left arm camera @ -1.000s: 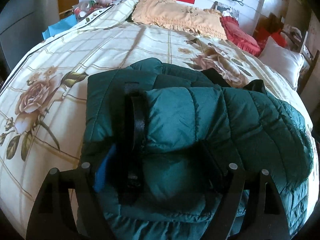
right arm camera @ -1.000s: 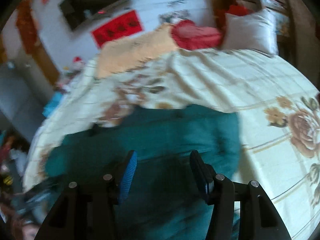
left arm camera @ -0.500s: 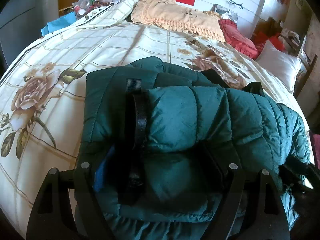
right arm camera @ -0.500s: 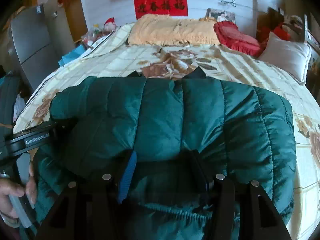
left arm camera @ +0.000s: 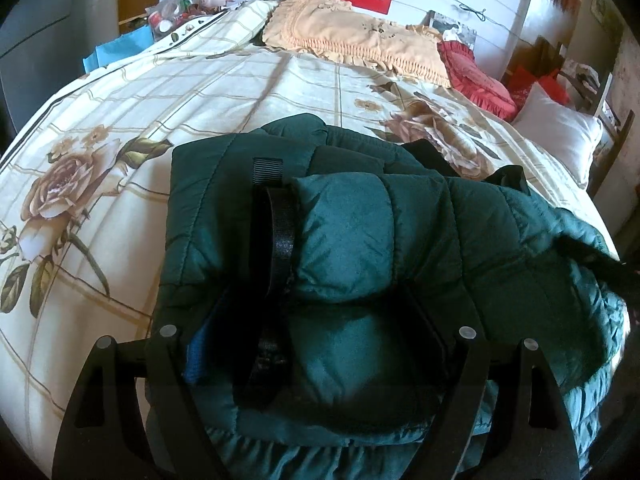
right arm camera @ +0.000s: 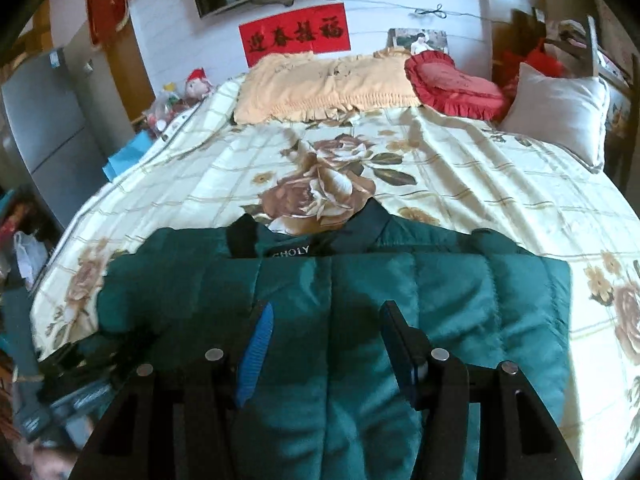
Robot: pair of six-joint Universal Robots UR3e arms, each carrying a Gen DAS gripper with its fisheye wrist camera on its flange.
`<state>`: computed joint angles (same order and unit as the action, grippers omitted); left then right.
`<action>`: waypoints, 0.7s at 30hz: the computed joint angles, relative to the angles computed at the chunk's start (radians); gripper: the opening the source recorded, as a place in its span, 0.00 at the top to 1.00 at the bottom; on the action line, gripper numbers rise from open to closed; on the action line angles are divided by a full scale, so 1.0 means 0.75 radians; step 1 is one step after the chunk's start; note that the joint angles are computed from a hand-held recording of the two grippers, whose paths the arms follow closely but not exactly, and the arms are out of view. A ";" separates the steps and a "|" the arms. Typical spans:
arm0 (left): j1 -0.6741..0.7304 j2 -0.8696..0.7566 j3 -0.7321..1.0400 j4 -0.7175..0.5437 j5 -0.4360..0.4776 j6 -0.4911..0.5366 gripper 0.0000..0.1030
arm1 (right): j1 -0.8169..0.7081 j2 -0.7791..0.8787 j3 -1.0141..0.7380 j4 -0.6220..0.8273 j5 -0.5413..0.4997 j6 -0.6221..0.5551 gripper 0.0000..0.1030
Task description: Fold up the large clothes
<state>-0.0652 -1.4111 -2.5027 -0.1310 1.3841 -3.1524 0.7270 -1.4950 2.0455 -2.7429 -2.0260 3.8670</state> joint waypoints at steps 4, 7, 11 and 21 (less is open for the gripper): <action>-0.004 -0.002 -0.001 0.003 0.004 -0.002 0.19 | -0.030 0.105 -0.027 0.016 0.018 -0.010 0.46; 0.000 -0.001 -0.003 0.004 0.000 -0.001 0.19 | -0.007 0.033 -0.022 0.087 0.015 0.014 0.46; -0.006 -0.007 -0.002 0.014 0.006 -0.005 0.19 | 0.101 -0.117 0.075 0.061 -0.049 0.070 0.46; -0.009 -0.013 -0.008 0.042 0.022 -0.002 0.19 | 0.316 0.061 0.024 0.139 -0.188 0.194 0.39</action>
